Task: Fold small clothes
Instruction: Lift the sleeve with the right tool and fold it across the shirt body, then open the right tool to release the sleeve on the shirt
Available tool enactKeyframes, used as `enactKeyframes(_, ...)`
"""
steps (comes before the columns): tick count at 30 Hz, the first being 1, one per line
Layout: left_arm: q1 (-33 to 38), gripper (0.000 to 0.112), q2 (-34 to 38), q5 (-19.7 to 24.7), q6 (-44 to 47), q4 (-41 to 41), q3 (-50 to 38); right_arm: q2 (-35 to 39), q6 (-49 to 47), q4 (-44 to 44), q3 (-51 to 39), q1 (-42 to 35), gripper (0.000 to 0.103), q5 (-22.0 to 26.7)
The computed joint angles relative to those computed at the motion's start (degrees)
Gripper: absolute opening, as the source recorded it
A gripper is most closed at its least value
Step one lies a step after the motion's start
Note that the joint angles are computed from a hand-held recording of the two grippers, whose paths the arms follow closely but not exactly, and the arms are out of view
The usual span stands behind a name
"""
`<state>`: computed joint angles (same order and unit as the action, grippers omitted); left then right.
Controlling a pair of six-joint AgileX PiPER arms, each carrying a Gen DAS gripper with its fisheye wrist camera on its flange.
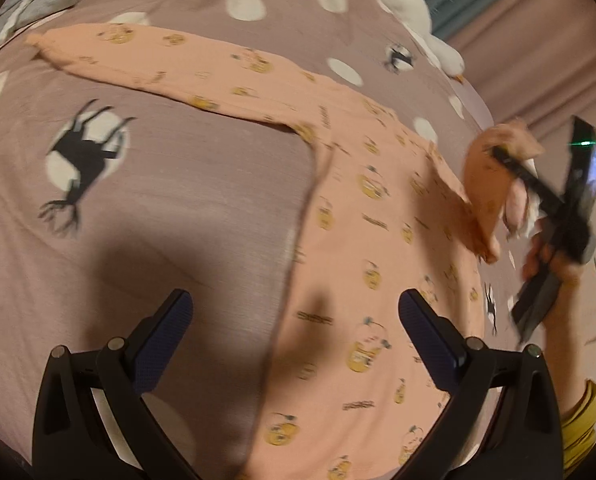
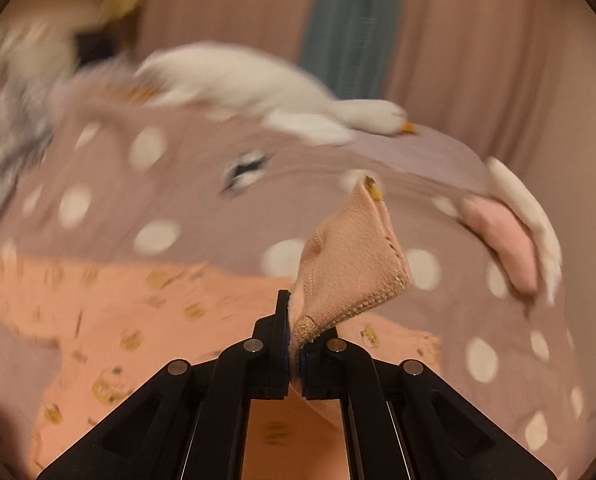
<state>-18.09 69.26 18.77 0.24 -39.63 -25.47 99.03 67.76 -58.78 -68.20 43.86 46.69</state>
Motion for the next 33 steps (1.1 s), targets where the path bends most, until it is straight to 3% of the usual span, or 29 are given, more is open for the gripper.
enactKeyframes(5,6.49,0.103,-0.34,1.63,9.5,-6.76,1.23,16.41,-6.47,-2.91,-9.65,10.15,0.0,8.29)
enactKeyframes(10,12.19,0.103,0.06,3.9,19.75,-14.66,1.77,22.1,-13.96,-0.89,-12.26,13.04,0.001,8.8)
enactKeyframes(13,14.5,0.103,0.16,4.0,21.88,-16.06,2.08,23.3,-18.92,-0.69,-13.45,14.29,0.017,10.74)
enactKeyframes(16,18.53,0.103,0.71,5.38,27.93,-20.7,2.37,19.07,-17.61,-4.38,-8.12,15.46,0.048,8.57)
enactKeyframes(18,21.15,0.103,1.24,6.29,33.09,-24.79,2.36,12.61,-15.84,-5.18,-2.67,14.99,0.051,3.79)
enactKeyframes(20,23.75,0.103,2.53,7.56,39.33,-30.1,2.09,4.36,-14.63,-1.12,2.24,11.92,0.051,-5.18)
enactKeyframes(23,27.88,0.103,4.14,9.95,45.39,-34.98,1.41,-3.77,-19.55,15.81,6.98,2.78,0.051,-21.06)
enactKeyframes(25,30.01,0.103,4.93,11.56,47.85,-37.27,0.83,-4.1,-22.65,27.27,8.4,-2.45,0.05,-27.96)
enactKeyframes(27,33.21,0.103,6.16,14.83,53.09,-41.8,0.71,-2.72,-28.1,37.39,8.43,-4.25,0.039,-30.12)
enactKeyframes(28,34.62,0.103,7.25,16.39,54.76,-43.32,0.28,-1.11,-28.23,39.5,7.8,-4.79,0.027,-31.4)
enactKeyframes(30,36.05,0.102,9.02,18.0,57.2,-45.39,-0.49,0.99,-25.28,39.12,7.79,-3.75,0.024,-33.58)
enactKeyframes(33,38.96,0.102,13.66,21.12,59.82,-49.02,-1.78,6.1,-32.49,46.9,4.96,-2.26,0.021,-34.17)
